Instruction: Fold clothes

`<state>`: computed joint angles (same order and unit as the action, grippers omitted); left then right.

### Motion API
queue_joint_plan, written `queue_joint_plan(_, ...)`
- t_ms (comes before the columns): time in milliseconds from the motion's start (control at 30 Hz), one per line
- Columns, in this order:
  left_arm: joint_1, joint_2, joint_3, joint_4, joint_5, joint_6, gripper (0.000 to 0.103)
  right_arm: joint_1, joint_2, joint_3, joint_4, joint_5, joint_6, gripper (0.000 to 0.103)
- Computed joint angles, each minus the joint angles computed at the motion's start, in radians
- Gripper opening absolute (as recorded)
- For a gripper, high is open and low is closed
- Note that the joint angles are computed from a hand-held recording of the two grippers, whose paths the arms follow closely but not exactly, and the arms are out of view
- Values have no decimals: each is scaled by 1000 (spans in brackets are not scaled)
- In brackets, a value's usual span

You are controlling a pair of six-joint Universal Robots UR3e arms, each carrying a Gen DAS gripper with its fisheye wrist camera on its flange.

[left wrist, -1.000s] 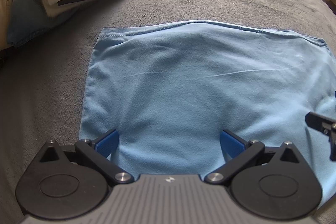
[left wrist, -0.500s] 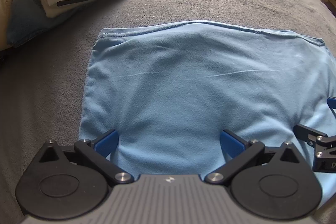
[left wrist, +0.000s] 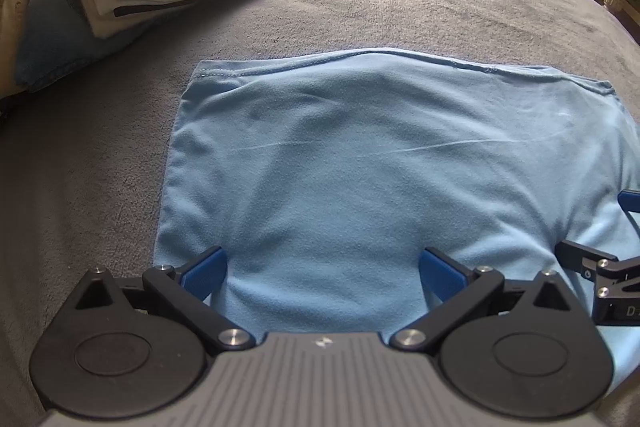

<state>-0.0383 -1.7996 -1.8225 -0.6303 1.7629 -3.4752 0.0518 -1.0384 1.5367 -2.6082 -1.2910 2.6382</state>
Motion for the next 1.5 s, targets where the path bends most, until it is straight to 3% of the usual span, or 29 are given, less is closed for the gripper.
queue_joint_plan(533,41,99,-120,160,-30,15,103,-3,-3,8,-7,3,-1,102)
queue_joint_plan(733,97,153,-205,262,-129,25,103,-4,1,7,-10,3,-1,102)
queue_joint_plan(867,199,236,-347,450,-340,-4,103,-4,2,7,-13,4,-1,102)
queue_joint_plan(1067,214,268,-403,577,-370,-9,103,-2,2,6,-15,2,1,102)
queue_joint_plan(1200,293,403,-489,515,-450,120,103,-3,-1,11,-18,3,3,102)
queue_joint_plan(1300,410,594,-604,389,-536,236,103,-4,-1,13,-22,4,6,102)
queue_joint_plan(1433,501,777,-692,180,-532,343,103,-2,-2,16,-24,2,11,102)
queue_joint_plan(1500,551,825,-742,135,-550,366,102,-2,-3,18,-26,2,13,102)
